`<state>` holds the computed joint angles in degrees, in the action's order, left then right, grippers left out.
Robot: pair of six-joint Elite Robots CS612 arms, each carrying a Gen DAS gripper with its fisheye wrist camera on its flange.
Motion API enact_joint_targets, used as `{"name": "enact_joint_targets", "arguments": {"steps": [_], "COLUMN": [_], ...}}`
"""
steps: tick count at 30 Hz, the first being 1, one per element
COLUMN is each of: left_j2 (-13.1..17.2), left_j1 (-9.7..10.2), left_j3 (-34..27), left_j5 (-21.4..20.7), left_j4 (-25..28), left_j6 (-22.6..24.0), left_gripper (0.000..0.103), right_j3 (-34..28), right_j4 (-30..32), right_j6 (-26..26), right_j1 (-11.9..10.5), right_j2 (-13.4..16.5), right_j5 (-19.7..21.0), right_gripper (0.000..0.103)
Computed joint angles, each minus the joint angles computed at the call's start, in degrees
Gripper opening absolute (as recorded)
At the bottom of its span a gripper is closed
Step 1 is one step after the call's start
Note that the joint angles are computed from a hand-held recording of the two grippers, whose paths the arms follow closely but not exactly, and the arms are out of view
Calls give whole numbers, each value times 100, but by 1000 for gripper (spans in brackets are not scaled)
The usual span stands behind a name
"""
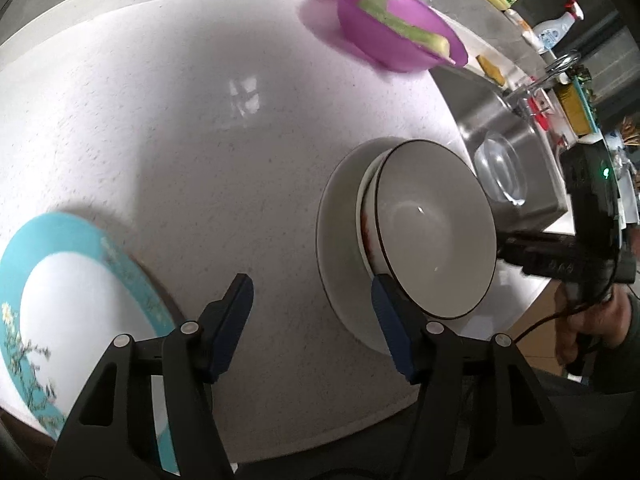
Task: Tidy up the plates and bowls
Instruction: 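Close both tools on the rim of the plate-and-bowl stack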
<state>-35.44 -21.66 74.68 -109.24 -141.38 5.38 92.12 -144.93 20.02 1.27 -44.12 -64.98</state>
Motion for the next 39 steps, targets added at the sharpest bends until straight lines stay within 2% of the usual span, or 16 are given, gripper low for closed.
{"name": "enact_joint_targets", "arguments": {"steps": [5, 10, 14, 17, 26, 30, 34, 37, 39], "left_j2": [76, 121, 201, 219, 495, 641, 696, 694, 685], "left_j1": [18, 86, 34, -58, -158, -141, -160, -226, -277], "left_j3": [-116, -242, -401, -413, -786, -922, -959, -940, -895], "left_j5": [-45, -170, -95, 137, 319, 91, 21, 231, 301], "left_j4": [31, 367, 583, 571, 723, 646, 583, 535, 500], "left_j6": [10, -32, 136, 302, 423, 419, 373, 418, 480], "left_gripper": [60, 59, 59, 58, 57, 42, 39, 38, 34], "right_j3": [59, 75, 39, 69, 168, 131, 113, 109, 82], "right_j4": [-168, -243, -237, -303, -753, -831, -971, -1090, -1114], "right_j6": [-104, -70, -57, -14, 119, 149, 210, 258, 210], "right_j1": [28, 29, 42, 38, 72, 107, 117, 119, 128], "right_j2": [7, 14, 47, 50, 101, 166, 210, 232, 254], "right_j5": [-76, -114, -110, -78, -154, -158, -178, -219, -227], "right_gripper": [36, 36, 36, 36, 35, 34, 34, 34, 32]}}
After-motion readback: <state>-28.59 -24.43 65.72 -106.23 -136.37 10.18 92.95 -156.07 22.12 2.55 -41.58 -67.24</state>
